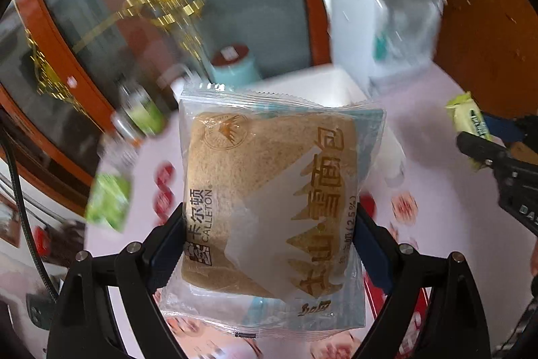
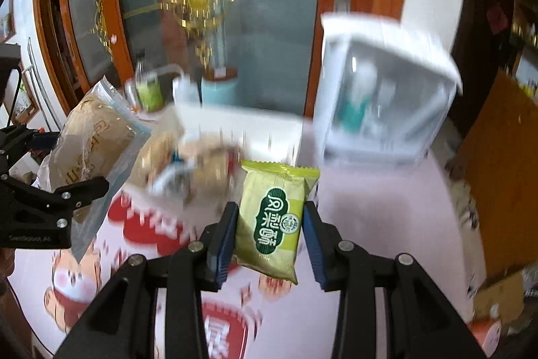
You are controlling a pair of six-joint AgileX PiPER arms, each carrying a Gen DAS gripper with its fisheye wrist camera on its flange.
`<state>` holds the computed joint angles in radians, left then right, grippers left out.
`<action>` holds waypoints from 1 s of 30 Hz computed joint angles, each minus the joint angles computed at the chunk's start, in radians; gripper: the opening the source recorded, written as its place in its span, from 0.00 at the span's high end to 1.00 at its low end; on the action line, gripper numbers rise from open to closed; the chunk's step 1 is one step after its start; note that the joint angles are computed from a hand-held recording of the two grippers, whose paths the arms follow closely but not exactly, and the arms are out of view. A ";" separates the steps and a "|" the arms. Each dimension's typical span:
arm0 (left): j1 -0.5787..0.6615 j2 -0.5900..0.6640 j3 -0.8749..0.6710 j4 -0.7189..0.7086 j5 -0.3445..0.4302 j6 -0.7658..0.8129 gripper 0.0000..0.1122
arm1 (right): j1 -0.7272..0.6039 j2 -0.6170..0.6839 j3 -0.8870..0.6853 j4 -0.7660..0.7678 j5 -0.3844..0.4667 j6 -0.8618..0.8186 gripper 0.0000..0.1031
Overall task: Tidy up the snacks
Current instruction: 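Carry the bread bag and green-yellow cake into the tray and open both tools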
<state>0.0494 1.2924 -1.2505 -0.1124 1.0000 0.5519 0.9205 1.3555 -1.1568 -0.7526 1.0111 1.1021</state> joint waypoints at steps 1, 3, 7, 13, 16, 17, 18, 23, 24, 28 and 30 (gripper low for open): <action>-0.001 0.026 -0.057 0.005 0.005 -0.005 0.20 | -0.008 0.024 -0.045 -0.010 0.013 -0.021 0.62; -0.036 0.100 -0.199 0.047 0.017 -0.068 0.20 | -0.049 0.077 -0.149 -0.015 0.025 -0.085 0.62; -0.064 0.284 -0.466 0.064 0.086 -0.162 0.20 | -0.167 0.170 -0.314 0.058 -0.022 -0.184 0.62; -0.079 0.520 -0.710 0.061 0.120 -0.250 0.20 | -0.282 0.333 -0.410 0.167 -0.128 -0.223 0.62; -0.094 0.572 -0.669 0.075 0.073 -0.271 0.20 | -0.302 0.424 -0.430 0.184 -0.156 -0.238 0.62; -0.100 0.586 -0.652 0.085 0.058 -0.274 0.20 | -0.308 0.457 -0.435 0.189 -0.160 -0.239 0.62; -0.106 0.605 -0.641 0.095 0.046 -0.278 0.19 | -0.312 0.477 -0.432 0.192 -0.166 -0.237 0.62; -0.121 0.719 -0.623 0.131 0.028 -0.292 0.18 | -0.349 0.594 -0.437 0.242 -0.192 -0.256 0.61; -0.124 0.746 -0.630 0.138 0.037 -0.294 0.18 | -0.355 0.609 -0.437 0.251 -0.197 -0.259 0.59; -0.120 0.853 -0.699 0.119 0.148 -0.283 0.17 | -0.372 0.619 -0.404 0.263 -0.273 -0.277 0.26; -0.109 0.880 -0.707 0.099 0.179 -0.275 0.17 | -0.363 0.616 -0.397 0.247 -0.284 -0.273 0.23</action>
<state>-0.0595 2.1722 -1.9579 -0.0131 1.1786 0.2772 0.5577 1.9719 -1.5543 -0.5053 0.7271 0.8291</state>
